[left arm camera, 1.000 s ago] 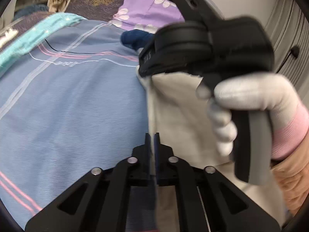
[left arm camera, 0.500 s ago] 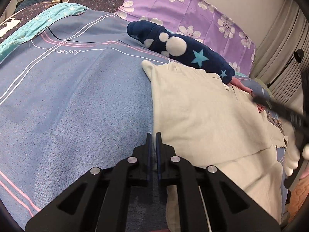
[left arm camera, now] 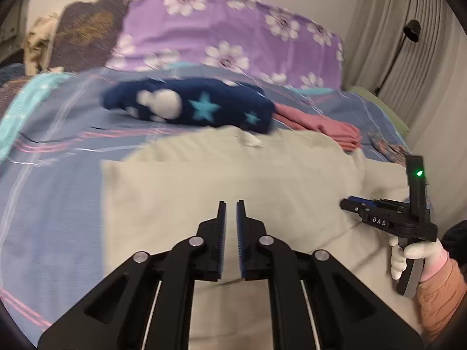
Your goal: Fold small clothes
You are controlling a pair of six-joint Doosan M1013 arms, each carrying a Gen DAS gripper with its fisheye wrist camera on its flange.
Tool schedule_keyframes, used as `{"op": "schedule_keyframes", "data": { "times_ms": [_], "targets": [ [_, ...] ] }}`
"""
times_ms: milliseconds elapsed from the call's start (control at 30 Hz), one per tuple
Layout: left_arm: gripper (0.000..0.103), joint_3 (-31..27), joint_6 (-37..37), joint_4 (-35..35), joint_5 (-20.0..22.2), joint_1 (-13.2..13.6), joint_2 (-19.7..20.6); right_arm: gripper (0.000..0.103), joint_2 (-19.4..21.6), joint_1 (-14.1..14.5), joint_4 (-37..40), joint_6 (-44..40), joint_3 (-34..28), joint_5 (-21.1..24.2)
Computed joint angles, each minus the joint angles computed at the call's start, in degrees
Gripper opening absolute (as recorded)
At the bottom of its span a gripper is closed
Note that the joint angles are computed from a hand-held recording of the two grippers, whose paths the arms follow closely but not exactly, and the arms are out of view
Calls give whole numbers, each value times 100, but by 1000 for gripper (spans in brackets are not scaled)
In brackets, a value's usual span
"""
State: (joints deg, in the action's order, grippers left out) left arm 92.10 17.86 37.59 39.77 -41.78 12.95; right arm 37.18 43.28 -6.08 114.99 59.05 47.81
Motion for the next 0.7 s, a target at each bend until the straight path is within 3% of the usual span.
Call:
{"op": "schedule_keyframes", "data": {
  "times_ms": [67, 167, 200, 267, 333, 367, 433, 500, 567, 600, 633, 667, 700],
  "targets": [
    [14, -218, 300, -297, 119, -18, 284, 20, -297, -89, -258, 367, 434, -475],
    [17, -367, 553, -694, 421, -17, 672, 22, -731, -230, -1614, 1551, 1013, -724],
    [18, -261, 287, -352, 257, -55, 646, 27, -897, -348, -2175, 2134, 1233, -626],
    [18, -209, 199, -397, 141, -23, 611, 30, -1093, -505, -3055, 3048, 1513, -269],
    [19, -110, 67, -379, 17, -14, 568, 35, -1197, -650, -3942, 3884, 1689, 464],
    [19, -96, 40, -351, 11, -23, 566, 37, -1218, -720, -4188, 4120, 1747, 738],
    [19, -127, 67, -287, 150, -60, 584, 50, -1191, -874, -4435, 4309, 1785, 1245],
    [20, -277, 132, -213, 363, -101, 671, 51, -1110, -981, -4358, 4109, 1739, 1429],
    [20, -374, 184, -122, 552, -134, 729, 47, -1057, -1031, -4417, 4115, 1727, 1540],
    [20, -405, 204, -92, 616, -143, 749, 39, -1008, -1072, -4465, 4226, 1700, 1642],
    [20, -427, 219, -85, 646, -145, 759, 21, -989, -1113, -4447, 4335, 1682, 1678],
    [20, -434, 222, -87, 648, -142, 759, 12, -990, -1160, -4350, 4461, 1674, 1635],
    [20, -426, 212, -86, 633, -141, 754, 5, -1093, -1264, -4096, 4715, 1786, 1323]
  ]
}}
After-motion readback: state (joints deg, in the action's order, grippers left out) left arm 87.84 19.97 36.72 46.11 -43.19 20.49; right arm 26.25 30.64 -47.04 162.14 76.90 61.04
